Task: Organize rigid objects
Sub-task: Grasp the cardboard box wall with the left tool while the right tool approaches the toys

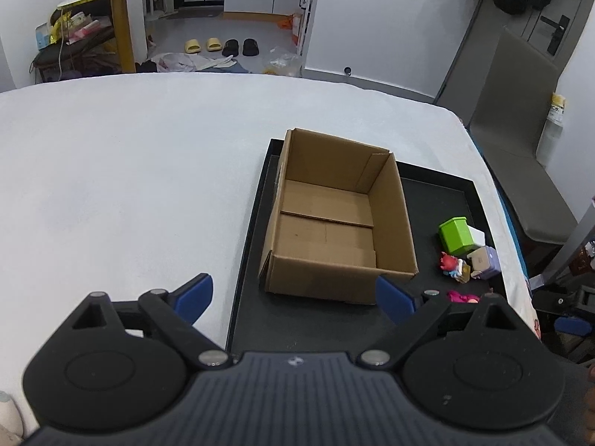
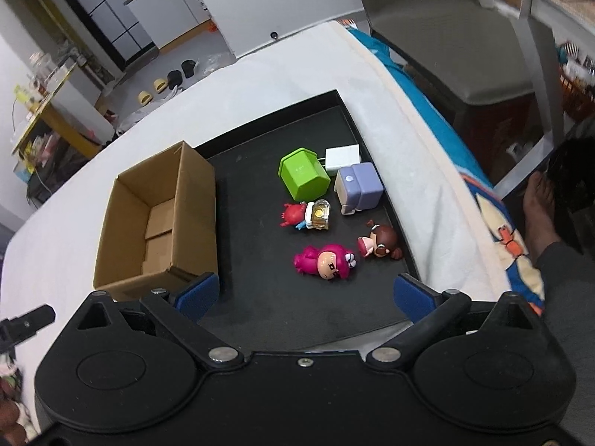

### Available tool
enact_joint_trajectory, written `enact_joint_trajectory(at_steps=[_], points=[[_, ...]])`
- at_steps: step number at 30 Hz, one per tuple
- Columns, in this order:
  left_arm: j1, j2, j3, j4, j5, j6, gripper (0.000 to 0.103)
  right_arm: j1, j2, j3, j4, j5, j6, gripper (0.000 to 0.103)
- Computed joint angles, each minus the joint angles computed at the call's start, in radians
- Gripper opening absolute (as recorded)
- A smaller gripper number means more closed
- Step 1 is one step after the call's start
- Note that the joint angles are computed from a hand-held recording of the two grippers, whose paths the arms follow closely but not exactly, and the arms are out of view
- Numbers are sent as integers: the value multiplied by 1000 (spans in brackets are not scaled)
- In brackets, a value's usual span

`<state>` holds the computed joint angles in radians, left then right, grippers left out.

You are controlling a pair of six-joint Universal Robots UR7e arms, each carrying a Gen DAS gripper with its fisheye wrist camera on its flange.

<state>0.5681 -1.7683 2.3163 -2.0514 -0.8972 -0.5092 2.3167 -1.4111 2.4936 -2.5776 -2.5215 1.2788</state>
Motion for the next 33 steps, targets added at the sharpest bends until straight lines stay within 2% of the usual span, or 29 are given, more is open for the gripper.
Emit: enact_joint_trajectory(at_steps=[6, 10, 15, 20, 28, 33], points=[[36, 65, -5, -61, 9, 31, 85, -90, 17, 74, -234, 34, -49, 89], [65, 109, -11, -99, 14, 44, 74, -147, 50, 122, -404, 67, -87, 84], [97, 152, -19, -139, 10, 60, 65, -211, 102, 164, -572, 104, -120, 83], [134, 193, -26, -178, 4, 69, 53, -255, 138, 193, -703, 137, -140, 83], [187, 260, -58, -210, 2, 71, 50, -309, 195, 215, -845, 175, -150, 83], [213, 302, -84, -215, 1, 79, 47, -328, 216, 213, -876, 187, -148, 83]])
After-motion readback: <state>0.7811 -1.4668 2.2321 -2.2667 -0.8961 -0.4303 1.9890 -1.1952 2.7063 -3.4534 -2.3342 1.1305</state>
